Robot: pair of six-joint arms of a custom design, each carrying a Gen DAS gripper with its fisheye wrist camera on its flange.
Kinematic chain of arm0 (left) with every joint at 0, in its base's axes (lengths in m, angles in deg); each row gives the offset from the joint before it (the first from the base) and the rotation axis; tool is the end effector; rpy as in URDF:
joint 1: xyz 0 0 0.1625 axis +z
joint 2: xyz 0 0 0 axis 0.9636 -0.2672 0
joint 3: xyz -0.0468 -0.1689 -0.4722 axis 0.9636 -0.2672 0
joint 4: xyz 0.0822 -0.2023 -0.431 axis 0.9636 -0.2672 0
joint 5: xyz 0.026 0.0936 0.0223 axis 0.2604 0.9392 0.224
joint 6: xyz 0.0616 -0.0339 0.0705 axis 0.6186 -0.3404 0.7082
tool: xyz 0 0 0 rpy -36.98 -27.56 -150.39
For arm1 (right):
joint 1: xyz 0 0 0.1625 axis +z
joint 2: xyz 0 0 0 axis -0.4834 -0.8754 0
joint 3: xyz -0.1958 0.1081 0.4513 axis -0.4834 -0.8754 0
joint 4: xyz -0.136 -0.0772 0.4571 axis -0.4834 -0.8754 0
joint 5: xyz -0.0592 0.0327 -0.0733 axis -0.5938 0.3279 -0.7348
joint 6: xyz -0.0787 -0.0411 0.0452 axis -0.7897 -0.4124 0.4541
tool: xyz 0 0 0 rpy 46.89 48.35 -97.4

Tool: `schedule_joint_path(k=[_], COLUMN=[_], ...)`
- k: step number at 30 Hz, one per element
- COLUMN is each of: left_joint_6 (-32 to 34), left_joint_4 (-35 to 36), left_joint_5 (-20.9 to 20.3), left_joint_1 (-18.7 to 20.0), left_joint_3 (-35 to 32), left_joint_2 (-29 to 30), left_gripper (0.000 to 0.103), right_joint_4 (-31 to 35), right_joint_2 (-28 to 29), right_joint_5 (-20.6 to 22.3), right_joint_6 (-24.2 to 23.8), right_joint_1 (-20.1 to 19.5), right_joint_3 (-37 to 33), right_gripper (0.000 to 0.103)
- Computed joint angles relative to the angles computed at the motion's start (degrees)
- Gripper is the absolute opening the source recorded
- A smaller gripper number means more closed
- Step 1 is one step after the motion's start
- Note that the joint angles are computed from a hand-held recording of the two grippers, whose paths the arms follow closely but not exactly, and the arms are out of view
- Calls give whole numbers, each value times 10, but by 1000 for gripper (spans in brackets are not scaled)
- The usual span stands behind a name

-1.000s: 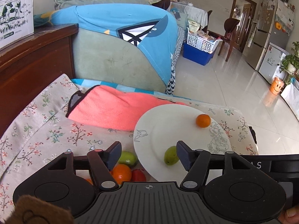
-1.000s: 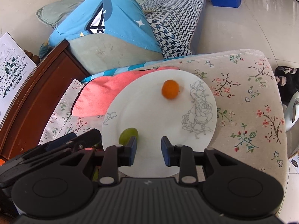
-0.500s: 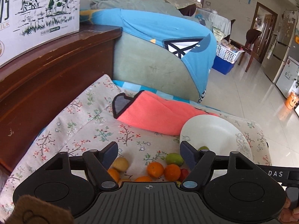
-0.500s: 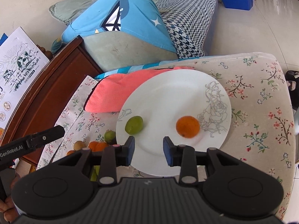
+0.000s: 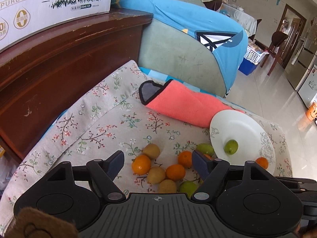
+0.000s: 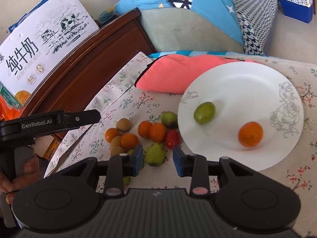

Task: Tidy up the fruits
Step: 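Move both open tools back to the fruit pile, then grasp another green jujube with the right tool while the left tool grasps a green lime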

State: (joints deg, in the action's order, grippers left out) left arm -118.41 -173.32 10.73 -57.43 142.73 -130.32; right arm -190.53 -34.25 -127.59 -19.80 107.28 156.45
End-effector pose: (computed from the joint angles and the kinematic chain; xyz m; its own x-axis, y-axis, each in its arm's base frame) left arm -0.2971 -0.3151 0.0413 -0.8009 -0.2229 -0.5558 0.2691 0.6952 -0.6666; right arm 0.0569 -0.4231 0.2918 -0.8524 -0.4877 0.1885 -0.5229 0.7925 -0.3140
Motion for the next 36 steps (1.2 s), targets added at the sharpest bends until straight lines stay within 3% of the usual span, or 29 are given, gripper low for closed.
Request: schedule_joint_path(k=[11,17,28,31,36], left_joint_6=[52,98,137,131,137], left_joint_4=[-35,-80,-120,-123,-117], left_joint_5=[-66,-84,-100,-101,-95], left_joint_1=[-14,-19,-8,-4,-7], left_joint_3=[21,23,12,12,9], left_joint_2=[14,32,78,84,93], left_gripper=[76,76,74,72,53], right_joint_4=[-45,-71,-102,-111,-112], right_joint_2=[42,63,83,87,87], right_joint_5=[-52,-74,-83,-90,-90], right_joint_6=[35,57,52,46,45], right_joint_1=[26,31,43,48,47], right_joint_3=[7,8,10,12,12], right_gripper=[34,34,29,28,27])
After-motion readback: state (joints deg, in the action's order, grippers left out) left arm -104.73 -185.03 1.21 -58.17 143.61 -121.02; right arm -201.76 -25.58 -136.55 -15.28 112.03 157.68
